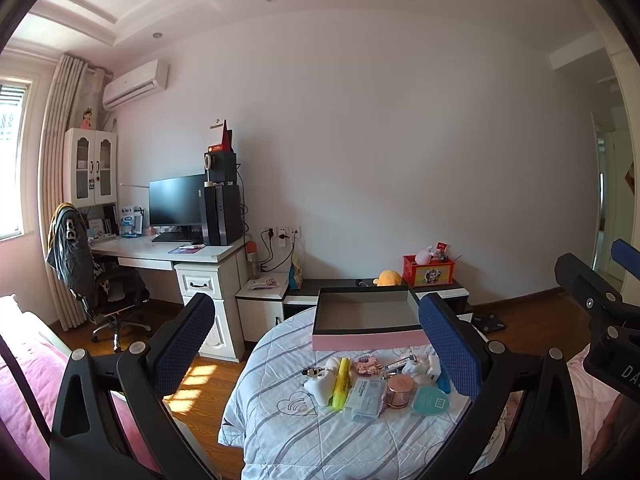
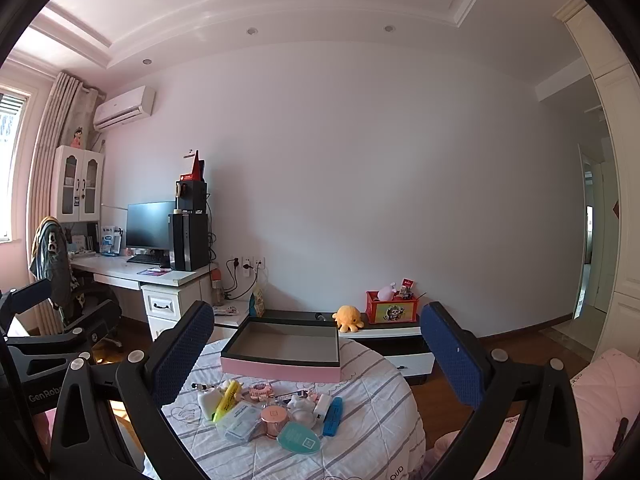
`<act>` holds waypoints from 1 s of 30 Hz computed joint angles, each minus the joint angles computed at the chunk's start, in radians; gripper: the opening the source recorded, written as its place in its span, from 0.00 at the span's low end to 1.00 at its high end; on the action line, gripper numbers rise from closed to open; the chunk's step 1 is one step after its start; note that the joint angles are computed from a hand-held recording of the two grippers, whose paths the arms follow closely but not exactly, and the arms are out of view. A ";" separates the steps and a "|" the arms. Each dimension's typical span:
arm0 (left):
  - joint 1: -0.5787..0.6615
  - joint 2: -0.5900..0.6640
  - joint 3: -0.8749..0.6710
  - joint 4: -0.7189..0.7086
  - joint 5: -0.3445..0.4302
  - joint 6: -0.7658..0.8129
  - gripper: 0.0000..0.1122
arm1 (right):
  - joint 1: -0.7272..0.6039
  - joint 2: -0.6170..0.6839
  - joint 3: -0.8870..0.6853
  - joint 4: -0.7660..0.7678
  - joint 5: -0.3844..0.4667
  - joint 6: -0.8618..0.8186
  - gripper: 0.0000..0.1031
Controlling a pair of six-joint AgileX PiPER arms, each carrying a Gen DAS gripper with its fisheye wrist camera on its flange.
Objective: Organize rigid objects
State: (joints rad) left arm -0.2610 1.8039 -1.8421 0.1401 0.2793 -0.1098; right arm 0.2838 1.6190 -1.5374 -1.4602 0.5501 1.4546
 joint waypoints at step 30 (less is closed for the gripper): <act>0.016 0.437 -0.397 -0.162 0.311 0.214 0.92 | -0.170 0.229 -0.035 0.314 -0.197 -0.258 1.00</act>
